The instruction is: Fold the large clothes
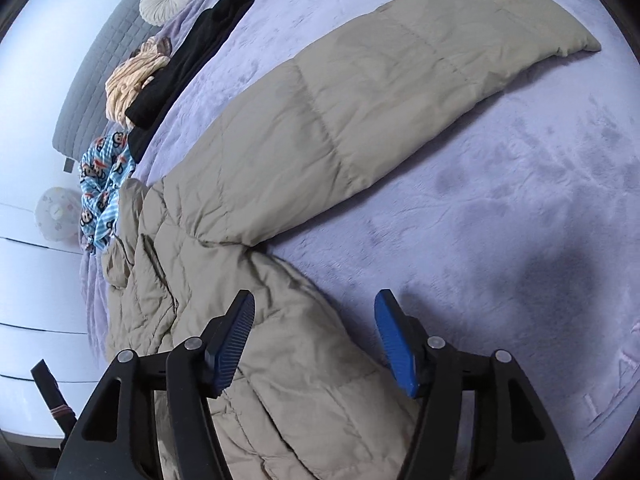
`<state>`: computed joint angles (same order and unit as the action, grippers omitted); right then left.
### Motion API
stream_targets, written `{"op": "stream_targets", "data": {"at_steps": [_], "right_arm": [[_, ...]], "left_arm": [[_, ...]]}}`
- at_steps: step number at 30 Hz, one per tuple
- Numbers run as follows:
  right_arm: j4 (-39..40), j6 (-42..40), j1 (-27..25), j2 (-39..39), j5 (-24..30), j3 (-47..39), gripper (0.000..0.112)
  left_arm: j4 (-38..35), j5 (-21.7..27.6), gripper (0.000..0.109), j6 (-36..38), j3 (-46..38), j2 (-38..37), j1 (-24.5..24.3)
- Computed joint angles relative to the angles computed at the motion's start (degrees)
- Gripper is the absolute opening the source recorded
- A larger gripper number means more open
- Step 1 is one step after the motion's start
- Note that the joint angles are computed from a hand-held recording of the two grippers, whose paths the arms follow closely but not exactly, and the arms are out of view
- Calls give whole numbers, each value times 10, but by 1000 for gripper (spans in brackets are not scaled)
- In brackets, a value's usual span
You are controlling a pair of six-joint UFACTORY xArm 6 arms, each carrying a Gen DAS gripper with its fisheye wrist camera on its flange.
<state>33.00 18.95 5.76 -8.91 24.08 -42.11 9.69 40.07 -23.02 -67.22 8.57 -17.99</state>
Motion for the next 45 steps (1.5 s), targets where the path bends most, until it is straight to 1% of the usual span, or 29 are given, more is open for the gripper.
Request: {"op": "stream_targets", "data": {"at_steps": [3,7,8,9,10,11,12,16,19,21,22,24,26,29,31,34,36,37,39,40,41,45], "right_arm": [[44,-45,-30,-3,7,2,71],[93,-95,-68,0,18,1,72],[107,-106,-78,1,21,0,72],[126,-120,-88,5,24,-3,72],[141,-131,-95,8,25,-5,74],[156,-141,-101,12,23,-8,83],[169,-152,-108,15,20,-10,85],[197,-178,-132,32,15,-22,85],[256,-225,-152,54,17,-40,85],[300,-259,-167,77,33,-60,85],[324,-276,-176,85,44,-68,85],[376,-312,-192,104,68,-85,86],[394,-326,-204,120,79,-102,85],[436,-348,-217,144,78,-129,85],[480,-367,-225,162,77,-150,85],[541,-384,-244,189,101,-182,85],[573,-380,-252,204,122,-197,85],[594,-387,-257,209,137,-201,82],[625,-395,-257,223,163,-215,55],[620,-391,-255,229,172,-224,25],[614,-388,-249,234,174,-234,9],[634,-419,-218,240,177,-270,8]], "left_arm": [[0,6,91,-12,-19,13,-19],[-26,15,92,0,-48,35,-39],[-31,21,103,4,-58,41,-45],[-28,27,103,-1,-65,46,-50],[-30,29,103,0,-72,50,-55],[-34,37,103,3,-84,56,-60],[-32,43,103,1,-94,61,-64],[-19,66,103,-13,-130,79,-79],[3,79,103,-35,-152,91,-86],[29,89,103,-46,-165,101,-91],[34,97,103,-48,-173,107,-92],[13,110,103,-36,-186,117,-90],[-13,118,103,-25,-193,122,-86],[-3,110,103,-42,-190,117,-84],[-2,112,103,-48,-196,118,-80],[-5,110,103,-56,-197,113,-74],[2,105,103,-66,-195,109,-71],[5,101,103,-73,-193,105,-70],[6,79,103,-81,-175,96,-65],[4,74,103,-82,-173,93,-61],[2,66,103,-79,-169,90,-55],[22,61,103,-77,-162,80,-36]]}}
